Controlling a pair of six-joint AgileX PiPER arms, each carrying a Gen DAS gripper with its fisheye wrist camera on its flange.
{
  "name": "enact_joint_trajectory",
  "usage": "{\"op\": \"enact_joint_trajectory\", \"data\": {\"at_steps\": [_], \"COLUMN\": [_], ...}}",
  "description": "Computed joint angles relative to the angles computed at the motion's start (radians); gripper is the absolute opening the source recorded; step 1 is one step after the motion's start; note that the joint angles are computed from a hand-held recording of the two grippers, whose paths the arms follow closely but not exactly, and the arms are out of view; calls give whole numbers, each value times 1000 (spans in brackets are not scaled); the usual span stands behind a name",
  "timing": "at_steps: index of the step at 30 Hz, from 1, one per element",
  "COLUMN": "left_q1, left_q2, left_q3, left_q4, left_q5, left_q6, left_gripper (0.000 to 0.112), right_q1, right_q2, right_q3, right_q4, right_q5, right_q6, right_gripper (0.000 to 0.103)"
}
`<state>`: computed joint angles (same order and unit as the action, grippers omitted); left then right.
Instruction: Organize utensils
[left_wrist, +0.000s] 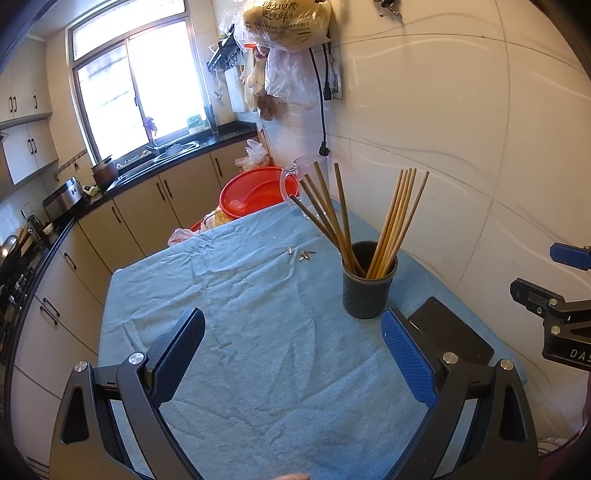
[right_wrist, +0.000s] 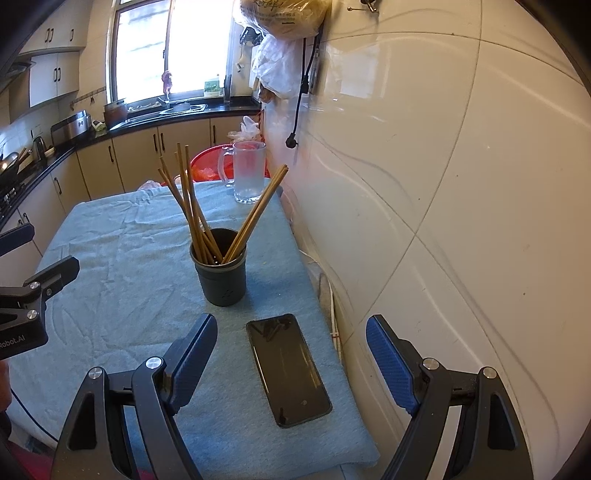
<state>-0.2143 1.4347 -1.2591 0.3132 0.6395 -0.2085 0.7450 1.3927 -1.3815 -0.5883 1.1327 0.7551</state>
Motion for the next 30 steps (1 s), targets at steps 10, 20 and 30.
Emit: {"op": "enact_joint_trajectory", "data": {"at_steps": [10, 20, 30], "left_q1": [-18, -28, -35], "left_q2": [-22, -37, -51], "left_q3": [21, 41, 57], "left_q4": [42, 59, 67], "left_q5": [11, 11, 6], "left_q6": [-28, -41, -42], "left_gripper": [96, 96, 96], "right_q1": [9, 14, 10], "right_q2": [-7, -6, -5], "right_q3": [11, 17, 18], "right_q4": [3, 5, 13], "right_q5": [-8, -17, -22], "right_q6": [7, 9, 4], "right_gripper": [86, 86, 86]}}
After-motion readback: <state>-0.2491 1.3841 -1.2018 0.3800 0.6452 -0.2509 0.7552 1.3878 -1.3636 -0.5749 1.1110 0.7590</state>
